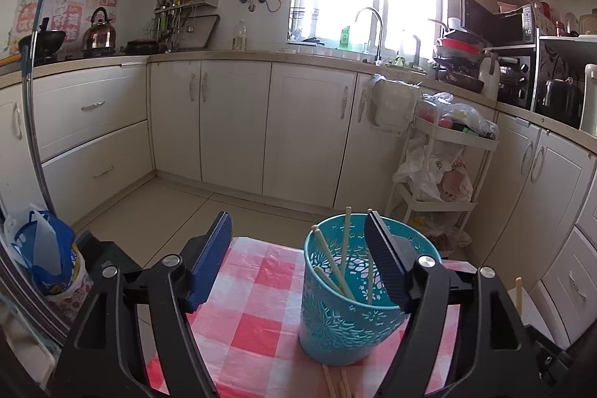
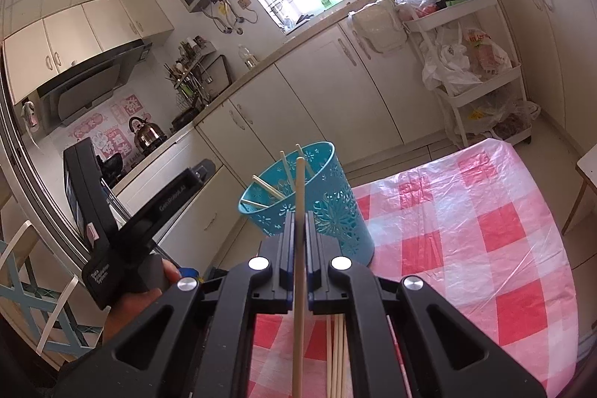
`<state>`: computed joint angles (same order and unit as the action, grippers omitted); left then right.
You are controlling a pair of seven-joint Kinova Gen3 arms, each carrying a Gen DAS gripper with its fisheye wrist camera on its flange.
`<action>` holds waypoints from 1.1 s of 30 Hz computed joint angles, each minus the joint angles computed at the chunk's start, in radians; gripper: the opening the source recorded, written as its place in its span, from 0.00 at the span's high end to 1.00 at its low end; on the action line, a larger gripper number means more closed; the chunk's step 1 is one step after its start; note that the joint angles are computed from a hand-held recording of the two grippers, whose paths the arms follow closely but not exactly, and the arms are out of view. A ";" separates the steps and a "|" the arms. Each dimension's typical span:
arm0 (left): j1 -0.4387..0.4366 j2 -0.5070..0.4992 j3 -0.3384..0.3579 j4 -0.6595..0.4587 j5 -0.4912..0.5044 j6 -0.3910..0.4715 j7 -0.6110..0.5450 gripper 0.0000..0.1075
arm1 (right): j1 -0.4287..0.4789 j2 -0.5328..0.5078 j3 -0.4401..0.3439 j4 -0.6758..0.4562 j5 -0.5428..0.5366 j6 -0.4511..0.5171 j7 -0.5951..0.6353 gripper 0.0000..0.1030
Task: Organize utensils
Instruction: 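Open the left tool over the basket while the right tool releases its chopstick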
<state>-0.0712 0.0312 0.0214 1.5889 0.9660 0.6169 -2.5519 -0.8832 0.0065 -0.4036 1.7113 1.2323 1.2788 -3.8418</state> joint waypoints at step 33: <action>-0.153 0.138 0.014 -0.285 -0.229 0.253 0.341 0.20 | 0.015 0.238 0.247 -0.360 0.275 0.025 0.340 0.94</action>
